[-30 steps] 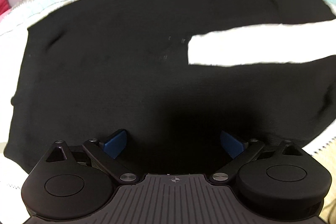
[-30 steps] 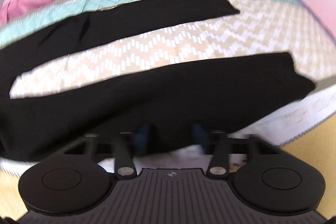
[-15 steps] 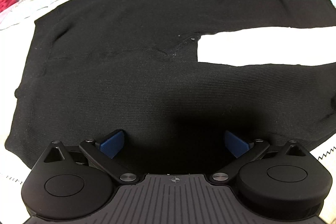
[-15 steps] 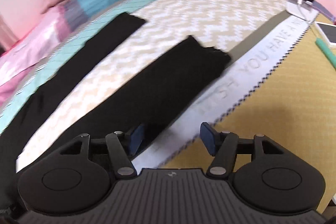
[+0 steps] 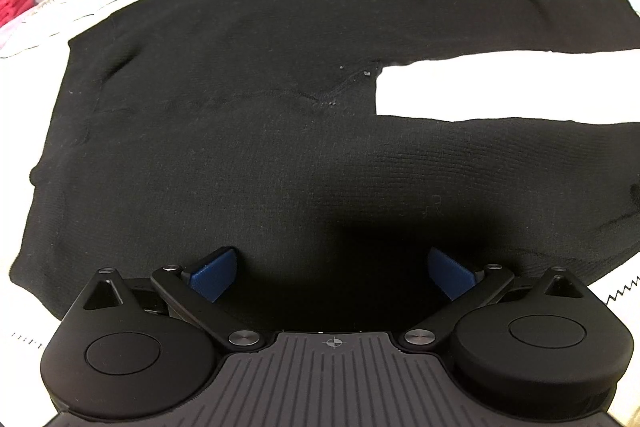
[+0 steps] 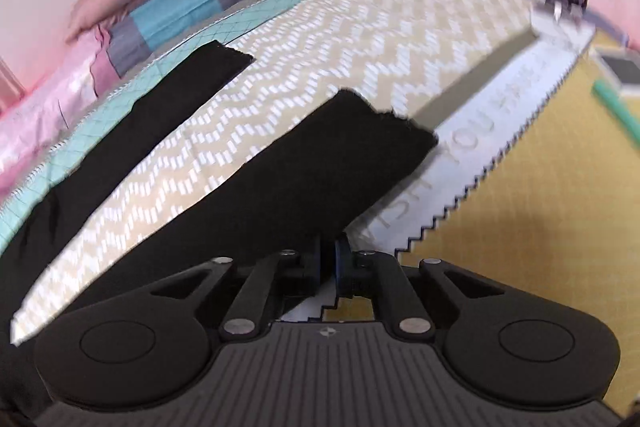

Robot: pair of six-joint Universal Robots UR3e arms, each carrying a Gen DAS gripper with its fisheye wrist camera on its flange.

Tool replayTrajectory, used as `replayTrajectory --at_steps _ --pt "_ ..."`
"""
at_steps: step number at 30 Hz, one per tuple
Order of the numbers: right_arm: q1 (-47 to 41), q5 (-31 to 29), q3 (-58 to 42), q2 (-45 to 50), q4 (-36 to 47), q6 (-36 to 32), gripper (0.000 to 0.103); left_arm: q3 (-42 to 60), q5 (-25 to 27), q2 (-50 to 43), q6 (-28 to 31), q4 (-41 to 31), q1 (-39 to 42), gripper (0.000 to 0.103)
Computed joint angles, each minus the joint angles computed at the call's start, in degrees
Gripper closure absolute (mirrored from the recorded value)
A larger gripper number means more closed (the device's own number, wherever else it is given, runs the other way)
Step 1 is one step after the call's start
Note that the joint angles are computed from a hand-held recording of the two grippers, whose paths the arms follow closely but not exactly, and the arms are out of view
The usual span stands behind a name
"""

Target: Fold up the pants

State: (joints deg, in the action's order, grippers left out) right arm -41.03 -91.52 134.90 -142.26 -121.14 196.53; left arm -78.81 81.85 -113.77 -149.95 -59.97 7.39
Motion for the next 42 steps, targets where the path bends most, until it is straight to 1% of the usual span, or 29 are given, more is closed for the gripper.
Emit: replayTrajectory --at_steps 1,2,3,4,5,6,9,12,13,15,16,17,18,19,21,22,24,26,28,30,31,32,33,34,35,36,37,39,42 --pt "6.00 -6.15 -2.16 4.24 -2.00 4.36 0.073 0.34 -0.11 -0.07 0.12 -0.45 0.09 0.000" --pt "12.00 -12.53 -3.87 8.05 -4.52 6.90 0.070 0.58 -0.37 0.01 0.39 -1.01 0.30 0.000" --pt "18.00 -17.98 -4.95 11.58 -7.86 8.36 0.063 1.03 -0.77 0.04 0.69 -1.79 0.54 0.000" --pt "23.88 -22.43 -6.38 15.04 -9.81 10.11 0.051 1.38 -1.45 0.25 1.02 -2.58 0.94 0.000" --pt "29.16 -24.80 -8.32 18.06 -10.18 11.69 0.047 1.49 -2.52 0.65 1.57 -3.27 1.57 0.000" --pt "32.56 -24.23 -10.10 20.23 -10.10 11.83 0.042 1.52 -3.82 1.14 2.22 -3.98 2.37 0.000" --pt "41.46 -21.34 -14.19 26.70 -10.88 9.26 0.039 0.96 -8.25 3.08 3.56 -4.61 5.38 0.000" --pt "46.54 -17.15 -17.29 33.55 -11.67 7.81 0.037 1.55 -11.75 3.42 3.82 -3.29 7.98 0.000" --pt "47.77 -15.70 -19.48 36.24 -9.87 7.71 0.032 2.53 -12.04 2.67 3.44 -2.71 8.36 0.000" --pt "48.11 -10.56 -23.18 40.00 -2.66 4.34 0.028 4.92 -9.28 -0.04 2.12 -0.52 7.91 0.000" --pt "49.91 -12.93 -23.33 40.06 -3.05 2.68 0.027 6.46 -5.70 -2.06 1.20 0.70 7.01 0.000" --pt "50.06 -12.77 -25.79 40.72 0.39 0.39 0.028 8.37 -1.66 -4.34 0.90 0.83 6.22 0.000" --pt "50.03 -12.77 -28.14 41.21 3.73 0.16 0.031 9.96 1.71 -6.09 0.58 0.25 5.84 0.000" --pt "51.32 -15.13 -29.70 41.78 4.61 1.65 0.034 10.06 3.03 -6.69 0.75 0.07 6.65 0.000" --pt "55.02 -19.66 -32.94 44.25 2.79 0.13 0.034 5.98 -0.65 -4.12 2.89 1.52 11.01 0.000" --pt "56.64 -19.79 -34.10 45.80 -0.05 -1.46 0.034 4.09 -0.50 -2.89 3.78 2.65 12.42 0.000" --pt "57.86 -14.12 -36.65 50.40 -7.71 -5.95 0.034 1.13 -2.95 -0.74 5.39 3.25 15.90 0.000" --pt "58.46 -4.73 -41.59 58.38 -13.85 -8.54 0.039 -0.12 -4.05 0.44 6.62 3.34 17.49 0.000" --pt "60.92 -0.30 -50.75 68.67 -15.66 -9.40 0.054 0.03 -3.18 0.81 6.16 3.35 17.35 0.000" --pt "63.09 3.06 -60.58 79.16 -17.17 -9.32 0.057 -0.81 -3.64 1.68 5.88 3.31 18.03 0.000" --pt "63.18 5.59 -66.45 83.64 -13.89 -8.09 0.062 -1.47 -3.98 2.19 5.72 3.48 18.54 0.000" --pt "62.89 11.07 -72.39 87.60 -8.63 -6.60 0.061 -2.10 -4.41 2.75 5.76 3.43 19.16 0.000" --pt "63.84 12.08 -76.31 89.83 -6.12 -8.66 0.041 -2.99 -4.78 3.52 5.90 3.47 19.87 0.000" --pt "64.57 13.00 -78.37 90.38 -4.72 -15.47 0.042 -3.78 -5.19 4.47 6.04 3.28 20.57 0.000" --pt "63.81 16.72 -79.96 90.17 -1.18 -21.43 0.049 -4.53 -5.75 5.61 6.22 2.92 21.50 0.000" --pt "61.79 22.14 -80.15 89.45 1.11 -22.74 0.058 -5.62 -5.83 6.73 6.00 3.33 22.32 0.000" --pt "60.39 24.40 -78.98 88.42 -0.14 -21.38 0.057 -6.62 -7.01 7.99 6.62 2.83 24.04 0.000" --pt "59.49 23.74 -82.78 90.01 -2.17 -19.80 0.056 -7.47 -9.96 9.68 7.36 0.59 27.50 0.000" --pt "59.57 22.71 -100.27 101.18 0.61 -22.17 0.057 -8.89 -12.51 12.01 5.82 -1.37 31.16 0.000"
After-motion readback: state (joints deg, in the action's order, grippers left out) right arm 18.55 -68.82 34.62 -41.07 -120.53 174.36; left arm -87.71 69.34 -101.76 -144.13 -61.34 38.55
